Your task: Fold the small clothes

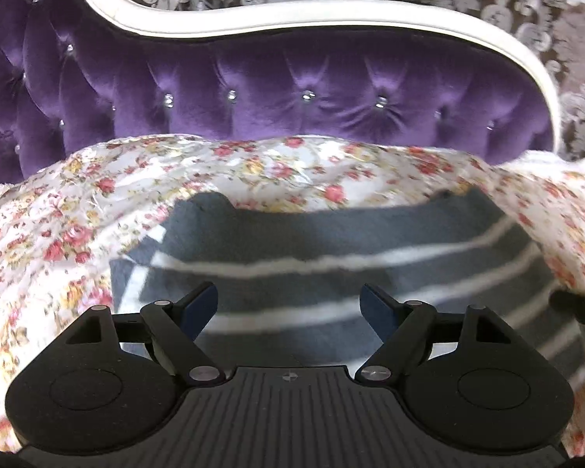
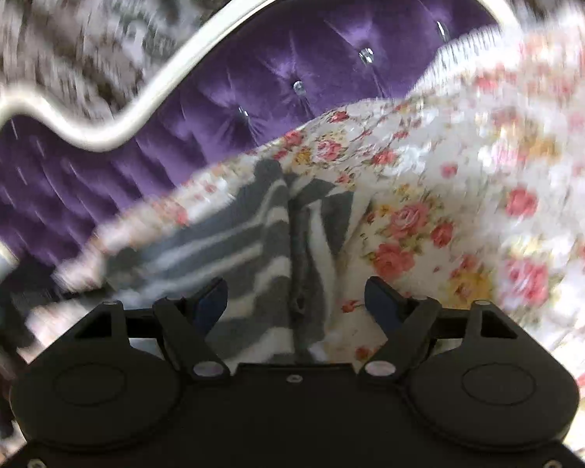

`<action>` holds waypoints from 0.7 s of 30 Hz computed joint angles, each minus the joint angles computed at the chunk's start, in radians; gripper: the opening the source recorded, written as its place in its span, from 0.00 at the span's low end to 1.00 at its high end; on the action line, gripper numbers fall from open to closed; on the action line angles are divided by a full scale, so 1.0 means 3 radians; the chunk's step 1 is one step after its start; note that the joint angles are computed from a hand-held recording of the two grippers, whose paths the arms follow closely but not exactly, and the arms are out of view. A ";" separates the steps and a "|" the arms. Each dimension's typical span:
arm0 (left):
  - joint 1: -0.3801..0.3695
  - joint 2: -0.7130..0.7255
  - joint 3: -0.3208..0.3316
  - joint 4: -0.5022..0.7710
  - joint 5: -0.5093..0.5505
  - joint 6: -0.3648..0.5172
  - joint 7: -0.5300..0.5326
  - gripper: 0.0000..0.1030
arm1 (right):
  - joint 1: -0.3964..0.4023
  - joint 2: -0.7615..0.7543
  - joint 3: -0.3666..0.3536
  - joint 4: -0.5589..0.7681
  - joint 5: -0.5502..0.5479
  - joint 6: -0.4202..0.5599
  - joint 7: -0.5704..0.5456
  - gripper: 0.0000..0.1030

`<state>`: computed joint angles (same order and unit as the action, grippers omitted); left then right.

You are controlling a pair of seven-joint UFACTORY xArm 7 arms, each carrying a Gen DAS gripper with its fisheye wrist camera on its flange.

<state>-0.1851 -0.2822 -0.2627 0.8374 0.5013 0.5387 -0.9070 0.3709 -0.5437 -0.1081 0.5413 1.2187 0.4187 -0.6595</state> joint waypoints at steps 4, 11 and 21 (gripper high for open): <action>-0.0071 0.0082 -0.0027 0.0027 -0.0073 0.0111 0.0050 0.77 | -0.0004 0.0047 -0.0261 0.0026 0.0532 0.0363 -0.0216 0.78; -0.0114 0.0213 -0.0119 0.0035 0.0358 0.0230 -0.0403 0.91 | -0.0175 0.0154 -0.0136 0.0091 0.0823 0.0703 -0.0403 0.81; -0.0251 0.0267 -0.0041 0.0044 0.0680 0.0318 -0.0755 1.00 | -0.0473 0.0173 0.0150 0.0099 0.1068 0.0781 -0.0454 0.92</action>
